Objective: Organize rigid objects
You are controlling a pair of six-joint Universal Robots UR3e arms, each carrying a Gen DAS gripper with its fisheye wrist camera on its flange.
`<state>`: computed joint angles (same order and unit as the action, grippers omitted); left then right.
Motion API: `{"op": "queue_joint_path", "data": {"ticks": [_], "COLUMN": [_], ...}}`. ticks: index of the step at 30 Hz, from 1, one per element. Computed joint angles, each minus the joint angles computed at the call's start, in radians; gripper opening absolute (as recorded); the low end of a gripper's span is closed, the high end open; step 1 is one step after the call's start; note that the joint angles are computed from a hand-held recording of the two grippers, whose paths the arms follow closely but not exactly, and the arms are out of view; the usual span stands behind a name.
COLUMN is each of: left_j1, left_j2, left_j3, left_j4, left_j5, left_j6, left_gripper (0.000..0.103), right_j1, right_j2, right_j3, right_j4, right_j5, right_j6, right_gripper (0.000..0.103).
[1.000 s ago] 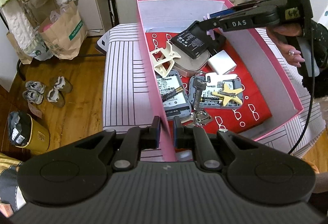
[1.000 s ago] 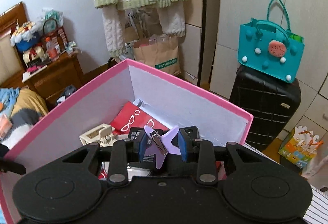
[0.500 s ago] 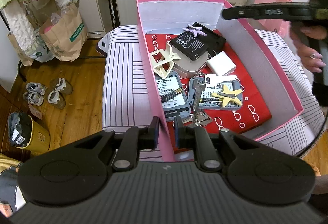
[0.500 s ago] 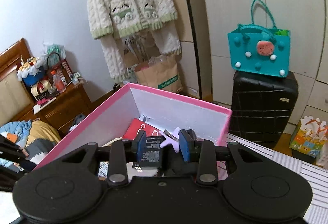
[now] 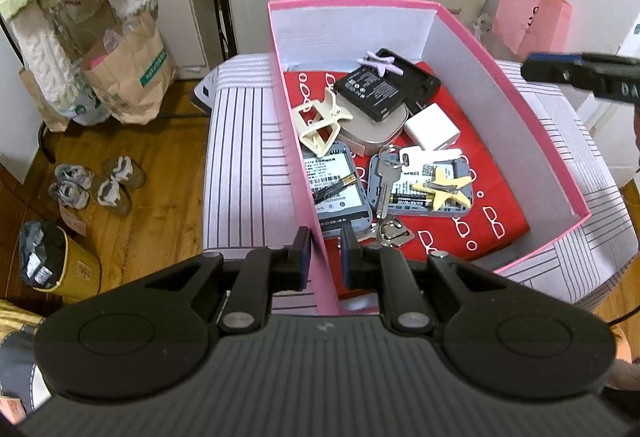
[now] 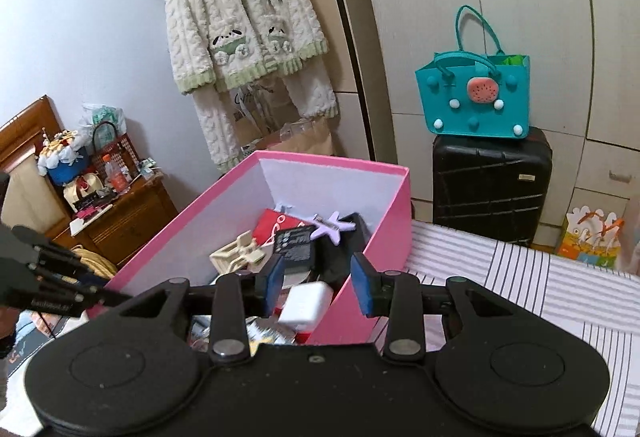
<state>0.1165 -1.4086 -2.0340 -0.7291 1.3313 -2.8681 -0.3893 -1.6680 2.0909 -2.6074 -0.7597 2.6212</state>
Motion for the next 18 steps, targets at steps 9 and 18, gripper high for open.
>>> {"op": "queue_joint_path", "data": {"ticks": [9, 18], "left_j1": [-0.049, -0.181], "left_j2": [0.188, 0.288], "left_j3": [-0.119, -0.185], "left_j4": [0.077, 0.188], "left_j5": [0.064, 0.185], "left_j6": [-0.061, -0.195], "left_gripper": [0.016, 0.018], "right_j1": [-0.101, -0.262], "right_j2": [-0.271, -0.593], "right_j3": [0.158, 0.181], "right_j4": [0.137, 0.591], "right_j5": [0.076, 0.223], "right_j6": [-0.099, -0.352], "right_gripper": [0.051, 0.056]}}
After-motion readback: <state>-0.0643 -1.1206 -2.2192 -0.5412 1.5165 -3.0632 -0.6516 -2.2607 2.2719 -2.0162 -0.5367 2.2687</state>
